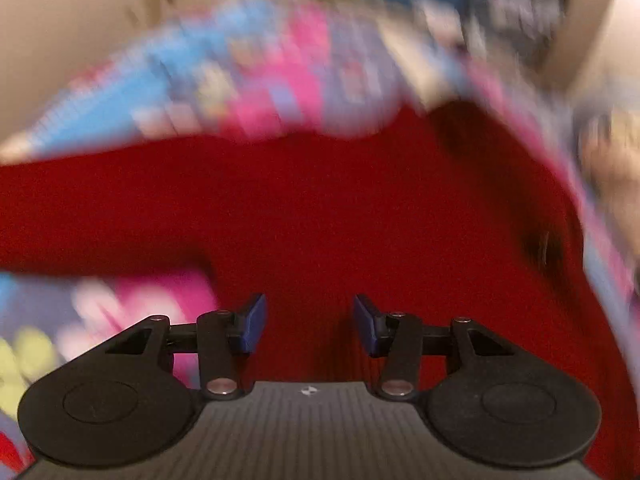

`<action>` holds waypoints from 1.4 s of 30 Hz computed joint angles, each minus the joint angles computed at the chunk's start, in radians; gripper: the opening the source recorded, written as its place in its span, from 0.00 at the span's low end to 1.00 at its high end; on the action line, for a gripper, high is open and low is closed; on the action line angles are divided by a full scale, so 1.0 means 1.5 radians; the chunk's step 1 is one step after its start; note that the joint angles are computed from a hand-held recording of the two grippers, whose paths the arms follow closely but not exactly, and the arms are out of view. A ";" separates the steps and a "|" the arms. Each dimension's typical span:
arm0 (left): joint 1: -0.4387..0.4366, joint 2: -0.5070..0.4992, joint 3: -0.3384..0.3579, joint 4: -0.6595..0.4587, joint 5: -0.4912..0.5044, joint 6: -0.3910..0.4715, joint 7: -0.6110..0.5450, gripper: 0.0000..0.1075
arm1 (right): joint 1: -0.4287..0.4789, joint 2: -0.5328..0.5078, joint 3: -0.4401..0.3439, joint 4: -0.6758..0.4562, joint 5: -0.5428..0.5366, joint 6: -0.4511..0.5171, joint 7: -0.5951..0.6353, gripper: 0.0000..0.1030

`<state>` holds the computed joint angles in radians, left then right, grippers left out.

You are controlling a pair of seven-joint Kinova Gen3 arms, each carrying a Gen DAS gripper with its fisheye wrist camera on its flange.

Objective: Fold small clothes

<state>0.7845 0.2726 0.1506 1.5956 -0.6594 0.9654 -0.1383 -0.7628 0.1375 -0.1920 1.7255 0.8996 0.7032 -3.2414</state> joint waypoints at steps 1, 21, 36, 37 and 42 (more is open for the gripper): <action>0.026 0.024 -0.004 -0.013 -0.027 0.027 -0.004 0.52 | 0.018 -0.002 -0.013 0.006 0.027 -0.012 -0.021 0.44; 0.033 0.046 -0.013 -0.071 -0.005 0.092 -0.075 0.56 | 0.499 0.385 -0.472 -0.357 -0.123 -0.112 0.309 0.46; -0.061 -0.032 0.001 -0.021 0.125 0.012 -0.033 0.56 | 0.357 0.340 -0.616 -0.332 -0.108 0.069 0.676 0.13; -0.065 -0.035 0.002 -0.017 0.128 0.008 -0.030 0.56 | 0.328 0.346 -0.595 -0.362 -0.110 0.096 0.684 0.15; -0.083 -0.047 0.008 -0.002 0.146 -0.014 -0.013 0.56 | 0.255 0.369 -0.582 -0.477 -0.056 0.166 0.658 0.46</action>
